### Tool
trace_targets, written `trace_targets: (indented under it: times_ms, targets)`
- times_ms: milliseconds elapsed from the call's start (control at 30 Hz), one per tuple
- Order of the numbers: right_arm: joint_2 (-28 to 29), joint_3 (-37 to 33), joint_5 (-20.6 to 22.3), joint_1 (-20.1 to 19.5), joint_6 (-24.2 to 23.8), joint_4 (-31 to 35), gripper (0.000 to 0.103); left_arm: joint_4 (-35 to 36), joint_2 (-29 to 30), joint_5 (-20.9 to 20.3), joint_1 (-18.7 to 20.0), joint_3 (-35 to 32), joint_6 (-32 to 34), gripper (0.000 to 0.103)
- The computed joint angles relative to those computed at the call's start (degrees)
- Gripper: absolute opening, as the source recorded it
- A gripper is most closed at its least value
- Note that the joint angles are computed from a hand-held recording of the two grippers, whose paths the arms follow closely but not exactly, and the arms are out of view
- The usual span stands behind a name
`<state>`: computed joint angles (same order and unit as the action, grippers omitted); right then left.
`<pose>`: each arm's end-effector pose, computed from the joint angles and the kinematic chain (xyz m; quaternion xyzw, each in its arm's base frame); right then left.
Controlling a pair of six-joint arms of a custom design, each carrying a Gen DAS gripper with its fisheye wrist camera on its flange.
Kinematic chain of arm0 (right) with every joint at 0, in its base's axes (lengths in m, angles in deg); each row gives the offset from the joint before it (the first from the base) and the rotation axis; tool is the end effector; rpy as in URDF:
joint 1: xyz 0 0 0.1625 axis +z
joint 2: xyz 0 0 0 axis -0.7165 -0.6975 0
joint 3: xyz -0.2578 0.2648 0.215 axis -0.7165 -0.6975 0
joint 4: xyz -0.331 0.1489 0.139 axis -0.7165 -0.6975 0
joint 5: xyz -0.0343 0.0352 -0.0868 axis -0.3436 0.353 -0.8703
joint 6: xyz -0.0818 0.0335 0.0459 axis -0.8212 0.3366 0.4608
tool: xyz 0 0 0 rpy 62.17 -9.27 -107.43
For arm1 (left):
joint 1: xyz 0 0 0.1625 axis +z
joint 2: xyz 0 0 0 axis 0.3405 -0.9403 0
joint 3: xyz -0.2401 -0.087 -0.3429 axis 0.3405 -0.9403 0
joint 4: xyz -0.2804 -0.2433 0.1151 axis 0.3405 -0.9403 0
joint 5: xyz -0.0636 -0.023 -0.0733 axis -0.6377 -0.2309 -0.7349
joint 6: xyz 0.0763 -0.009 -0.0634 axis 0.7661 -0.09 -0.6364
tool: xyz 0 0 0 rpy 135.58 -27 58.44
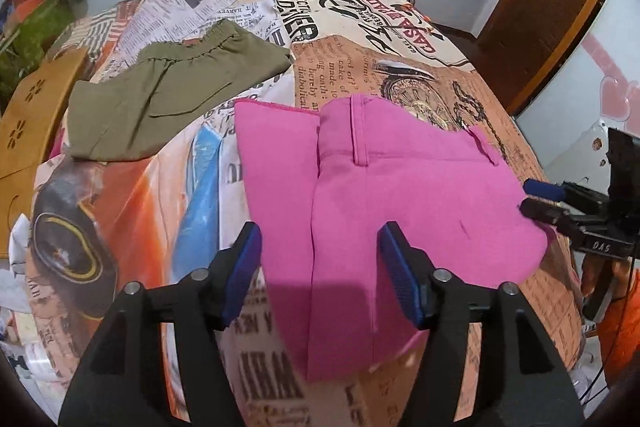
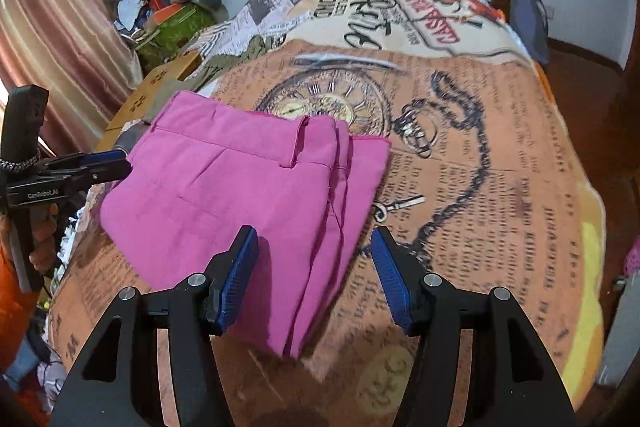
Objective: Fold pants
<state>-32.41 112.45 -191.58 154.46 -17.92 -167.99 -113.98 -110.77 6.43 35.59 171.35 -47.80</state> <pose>0.2423 -0.4663 0.2049 0.0550 -0.9338 0.2764 0.2203 -0.1984 -0.6028 0.1997 0.3243 0.9161 -0.1069 0.2102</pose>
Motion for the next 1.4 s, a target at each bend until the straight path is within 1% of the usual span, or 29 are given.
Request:
trace_targets:
  times_ms: [100, 233, 267, 300, 367, 567, 633, 733, 800, 833, 900, 933, 1000, 1033, 1100, 1200, 1333, 1400]
  targets:
    - [-0.01, -0.26, 2.05, -1.43, 0.48, -0.25, 0.059, -1.08, 1.25, -0.63, 0.75, -0.95, -0.26, 0.075]
    - [-0.12, -0.65, 6.82, -3.82, 1.62, 0.37, 0.060, 0.90, 2.82, -4.52, 2.75, -3.47, -2.17, 0.077]
    - [-0.04, -0.81, 7.34, -4.13, 1.93, 0.61, 0.062, 0.95, 2.98, -5.10, 3.02, -3.74, -2.35, 0.078]
    - [0.11, -0.94, 7.69, -4.36, 2.08, 0.62, 0.066, 1.07, 3.05, -5.71, 3.19, -3.92, -2.42, 0.078]
    - [0.36, -1.26, 8.82, -4.80, 2.10, 0.59, 0.070, 1.41, 3.06, -6.21, 3.21, -4.07, -2.27, 0.078]
    - [-0.17, -1.18, 10.78, -4.92, 3.23, 1.65, 0.070, 1.90, 2.61, -7.56, 2.58, -3.30, -0.89, 0.078]
    - [-0.44, -1.03, 10.92, -4.59, 3.06, 2.38, 0.068, 2.60, 2.31, -8.56, 2.69, -3.28, -1.10, 0.077]
    - [-0.77, -0.62, 10.95, -3.94, 2.58, 2.64, 0.063, 3.35, 1.86, -10.09, 3.06, -3.41, -1.29, 0.072]
    - [-0.63, -0.57, 10.98, -3.90, 2.33, 2.17, 0.059, 3.09, 1.83, -9.83, 2.94, -3.31, -1.68, 0.061]
    - [-0.37, -0.70, 10.88, -3.93, 2.10, 1.80, 0.058, 3.12, 2.09, -9.51, 2.90, -3.51, -2.08, 0.059]
    - [0.11, -0.96, 10.17, -3.74, 2.07, 1.08, 0.051, 3.00, 2.61, -9.62, 2.93, -4.00, -2.56, 0.045]
    - [0.49, -1.30, 9.38, -3.52, 1.86, 0.73, 0.049, 3.10, 2.95, -9.87, 2.96, -4.38, -2.96, 0.042]
    - [0.95, -1.72, 7.98, -3.16, 1.16, -0.04, 0.035, 2.71, 3.35, -9.37, 2.75, -4.56, -3.10, 0.035]
    - [1.11, -1.92, 6.99, -2.90, 0.77, -0.41, 0.031, 2.18, 3.48, -8.78, 2.48, -4.42, -2.81, 0.033]
    - [1.18, -2.01, 6.33, -2.71, 0.38, -1.27, 0.022, 1.26, 3.42, -7.67, 1.91, -3.93, -1.96, 0.027]
    - [1.43, -2.20, 4.88, -1.90, -0.79, -2.62, 0.015, -0.34, 2.91, -5.84, 0.74, -2.78, -0.65, 0.021]
    - [1.94, -3.23, 2.31, 0.09, -2.56, -3.63, 0.012, -3.01, 1.55, -3.68, -1.23, -0.79, 1.43, 0.018]
    - [1.86, -3.59, 2.02, 0.71, -3.16, -3.86, 0.012, -3.98, 0.96, -3.06, -1.96, -0.21, 2.39, 0.017]
